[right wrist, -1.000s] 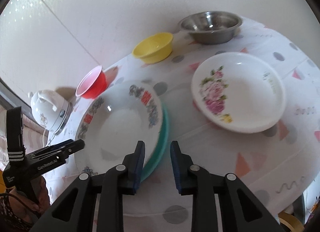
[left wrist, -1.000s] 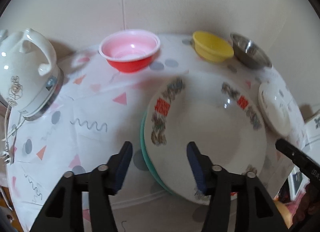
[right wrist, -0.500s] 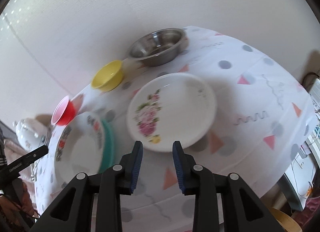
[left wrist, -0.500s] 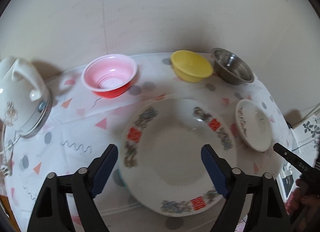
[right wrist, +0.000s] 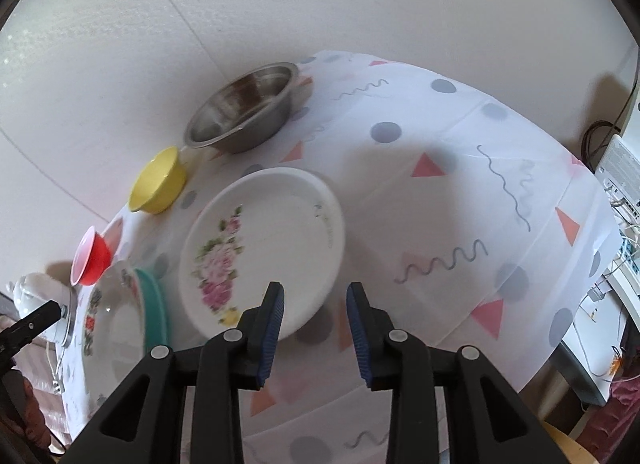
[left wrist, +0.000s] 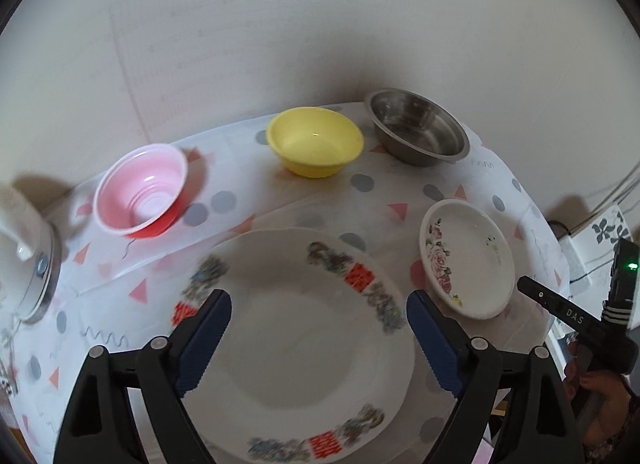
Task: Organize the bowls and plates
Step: 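Move both grippers to the rim of the white rose-pattern plate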
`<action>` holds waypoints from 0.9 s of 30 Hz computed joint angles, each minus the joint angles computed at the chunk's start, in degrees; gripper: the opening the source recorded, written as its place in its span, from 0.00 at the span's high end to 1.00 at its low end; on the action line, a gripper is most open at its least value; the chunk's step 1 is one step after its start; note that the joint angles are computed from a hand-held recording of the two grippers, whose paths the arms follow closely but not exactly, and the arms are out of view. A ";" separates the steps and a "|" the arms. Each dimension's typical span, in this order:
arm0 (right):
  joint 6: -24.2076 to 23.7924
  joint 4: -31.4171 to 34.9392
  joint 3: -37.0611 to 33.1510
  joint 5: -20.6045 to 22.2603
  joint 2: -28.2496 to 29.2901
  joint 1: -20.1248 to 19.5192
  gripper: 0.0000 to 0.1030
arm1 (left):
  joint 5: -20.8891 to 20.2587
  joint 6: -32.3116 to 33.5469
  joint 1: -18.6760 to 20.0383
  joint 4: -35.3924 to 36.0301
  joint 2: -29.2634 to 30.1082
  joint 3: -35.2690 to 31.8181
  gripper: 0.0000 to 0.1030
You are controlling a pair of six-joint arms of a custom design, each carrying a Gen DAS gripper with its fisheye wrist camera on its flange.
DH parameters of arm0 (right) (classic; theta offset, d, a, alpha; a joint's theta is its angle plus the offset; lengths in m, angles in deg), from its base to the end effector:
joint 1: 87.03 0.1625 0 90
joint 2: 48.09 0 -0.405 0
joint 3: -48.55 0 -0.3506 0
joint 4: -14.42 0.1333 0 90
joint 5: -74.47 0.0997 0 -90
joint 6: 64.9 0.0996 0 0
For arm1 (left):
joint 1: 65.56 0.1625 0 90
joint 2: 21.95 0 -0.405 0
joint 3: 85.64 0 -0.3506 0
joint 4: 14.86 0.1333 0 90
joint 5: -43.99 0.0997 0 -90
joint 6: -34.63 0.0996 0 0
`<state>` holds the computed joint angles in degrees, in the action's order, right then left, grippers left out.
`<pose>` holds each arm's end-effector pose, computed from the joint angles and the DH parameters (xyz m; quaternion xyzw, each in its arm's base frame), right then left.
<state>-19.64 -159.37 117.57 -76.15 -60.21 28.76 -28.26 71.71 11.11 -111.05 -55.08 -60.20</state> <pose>0.3458 -0.6087 -0.0447 -0.2576 -0.8077 0.4486 0.2828 -0.0266 -0.8222 0.3626 0.4008 0.8953 -0.0853 0.1744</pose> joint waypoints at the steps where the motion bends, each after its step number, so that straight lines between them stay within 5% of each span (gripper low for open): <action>1: -0.36 -1.13 0.58 0.51 -0.20 -0.27 0.68 | 0.07 0.13 -0.21 -0.16 0.06 0.33 0.13; 10: -1.79 -7.60 4.17 3.69 -1.39 -2.42 0.68 | 0.59 0.40 -2.24 1.34 2.67 0.22 0.15; 21: -7.41 -12.57 5.21 9.38 -1.96 -4.43 0.68 | 2.90 -0.30 -4.16 1.99 4.94 2.63 0.43; 27: -9.54 -16.26 6.89 13.21 -2.53 -5.68 0.68 | 4.59 -0.42 -5.02 5.40 7.79 0.29 0.45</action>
